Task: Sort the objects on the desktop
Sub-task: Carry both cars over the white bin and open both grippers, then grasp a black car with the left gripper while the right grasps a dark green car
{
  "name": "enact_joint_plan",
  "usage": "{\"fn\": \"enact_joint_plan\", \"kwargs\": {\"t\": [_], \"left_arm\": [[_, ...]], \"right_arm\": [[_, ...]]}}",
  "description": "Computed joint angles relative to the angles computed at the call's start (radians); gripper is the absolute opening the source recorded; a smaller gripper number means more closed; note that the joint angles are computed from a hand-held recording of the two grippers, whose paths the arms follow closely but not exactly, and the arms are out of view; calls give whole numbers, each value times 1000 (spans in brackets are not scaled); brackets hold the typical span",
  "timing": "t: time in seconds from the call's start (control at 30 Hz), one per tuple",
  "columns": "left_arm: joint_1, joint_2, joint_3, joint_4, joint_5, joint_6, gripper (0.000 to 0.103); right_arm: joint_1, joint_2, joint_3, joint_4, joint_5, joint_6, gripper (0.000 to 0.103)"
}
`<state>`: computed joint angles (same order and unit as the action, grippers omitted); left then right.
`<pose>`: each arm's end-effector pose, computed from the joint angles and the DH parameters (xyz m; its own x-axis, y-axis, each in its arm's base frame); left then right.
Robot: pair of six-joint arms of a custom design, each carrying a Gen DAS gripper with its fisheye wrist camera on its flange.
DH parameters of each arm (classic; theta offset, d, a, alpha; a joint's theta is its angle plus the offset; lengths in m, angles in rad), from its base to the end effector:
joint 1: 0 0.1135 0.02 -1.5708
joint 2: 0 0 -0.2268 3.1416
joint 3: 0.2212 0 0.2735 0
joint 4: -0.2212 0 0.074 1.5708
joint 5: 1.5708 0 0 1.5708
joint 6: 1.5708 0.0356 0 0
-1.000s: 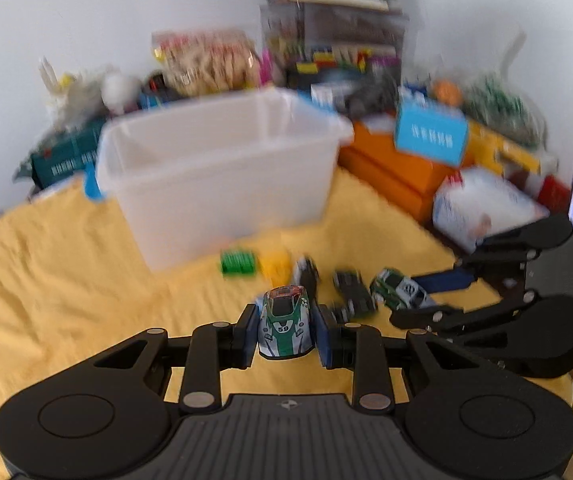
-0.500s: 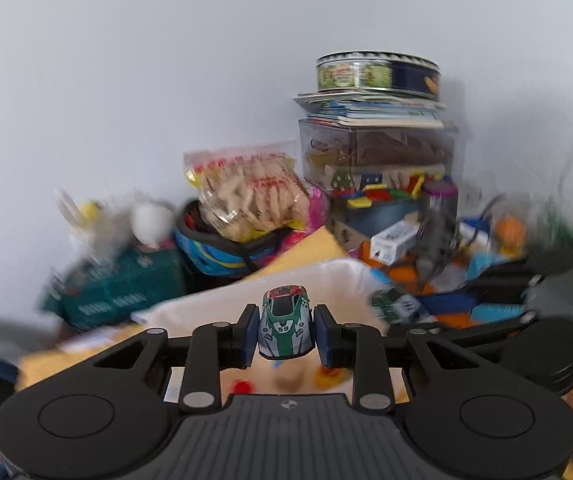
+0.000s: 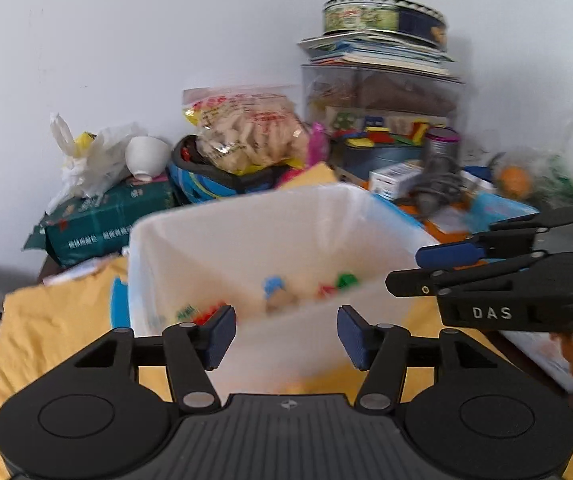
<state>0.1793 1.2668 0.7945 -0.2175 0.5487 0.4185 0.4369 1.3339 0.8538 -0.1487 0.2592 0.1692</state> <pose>0.2961 0.0348 0.1955 -0.4731 0.2666 -0.8397 0.4772 0.8788 0.0102 0.2927 0.1266 0.2002 -0.5626 -0.0831 -0.8226 -0.1283 0.9917 -0.0124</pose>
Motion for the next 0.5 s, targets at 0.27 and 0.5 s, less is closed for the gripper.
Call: {"fn": "enact_joint_plan", "kwargs": {"t": [0.27,0.5], "left_arm": [[5,-155,-219,-174,-17,213,62],[-67,-202,-321,-191,-15,367,54]], "right_arm": [[119,-194,-264,-110,50,-37,38],[133,-152,-311,-133,-14,63,25]]}}
